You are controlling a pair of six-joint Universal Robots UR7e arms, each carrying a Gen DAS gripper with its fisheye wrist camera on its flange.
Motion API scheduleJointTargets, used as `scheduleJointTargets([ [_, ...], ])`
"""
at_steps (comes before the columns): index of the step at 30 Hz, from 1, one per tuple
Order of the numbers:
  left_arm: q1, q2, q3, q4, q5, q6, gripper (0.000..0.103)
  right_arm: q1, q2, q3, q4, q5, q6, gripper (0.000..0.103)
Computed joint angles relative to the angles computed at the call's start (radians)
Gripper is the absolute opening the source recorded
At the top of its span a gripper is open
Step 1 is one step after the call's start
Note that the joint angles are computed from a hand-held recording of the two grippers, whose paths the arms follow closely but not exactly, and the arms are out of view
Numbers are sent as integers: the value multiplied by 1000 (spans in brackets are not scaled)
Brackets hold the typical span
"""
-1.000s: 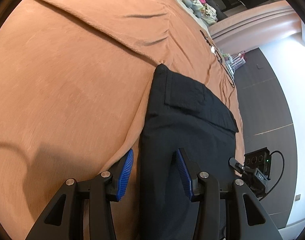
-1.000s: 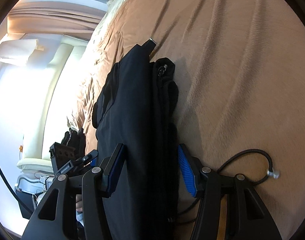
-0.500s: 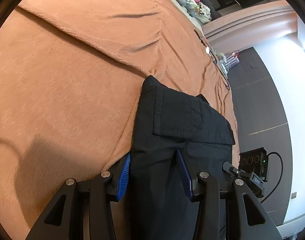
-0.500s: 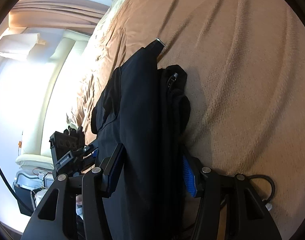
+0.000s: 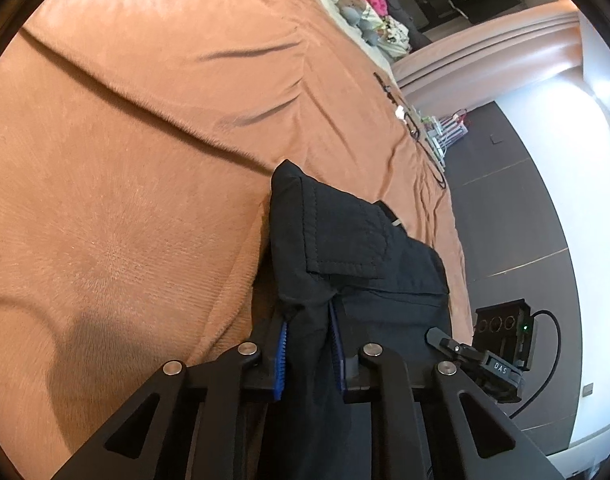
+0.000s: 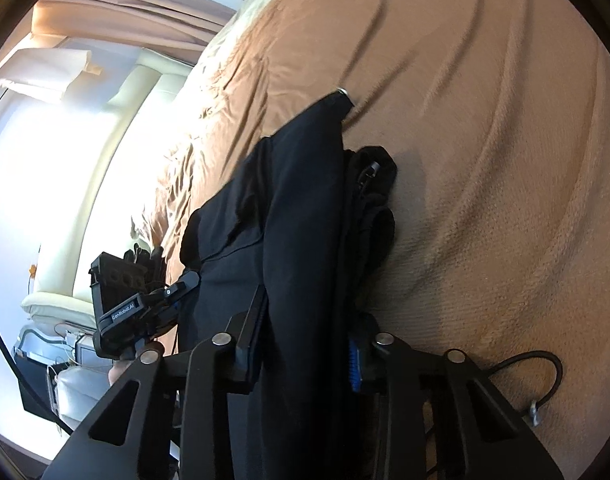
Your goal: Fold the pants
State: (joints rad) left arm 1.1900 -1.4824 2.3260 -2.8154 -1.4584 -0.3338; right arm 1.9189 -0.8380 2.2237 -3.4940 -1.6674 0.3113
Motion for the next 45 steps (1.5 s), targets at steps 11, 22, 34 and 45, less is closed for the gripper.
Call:
scheduleJointTargets([
  [11,-93,-100,65,-37,65,-22,17,82,23,16,-116,-50,-42,26],
  [22,-208,-205,158,-113,150,-72,14,184,73,22,-223,-145,-77,26],
  [34,-346,-373,250,-74,223,-127,13,289,110,91,-386,-232,-94,25],
  [45,-546,-574,318,35,340,-224,13,389,139,178,-562,-297,-105,25],
])
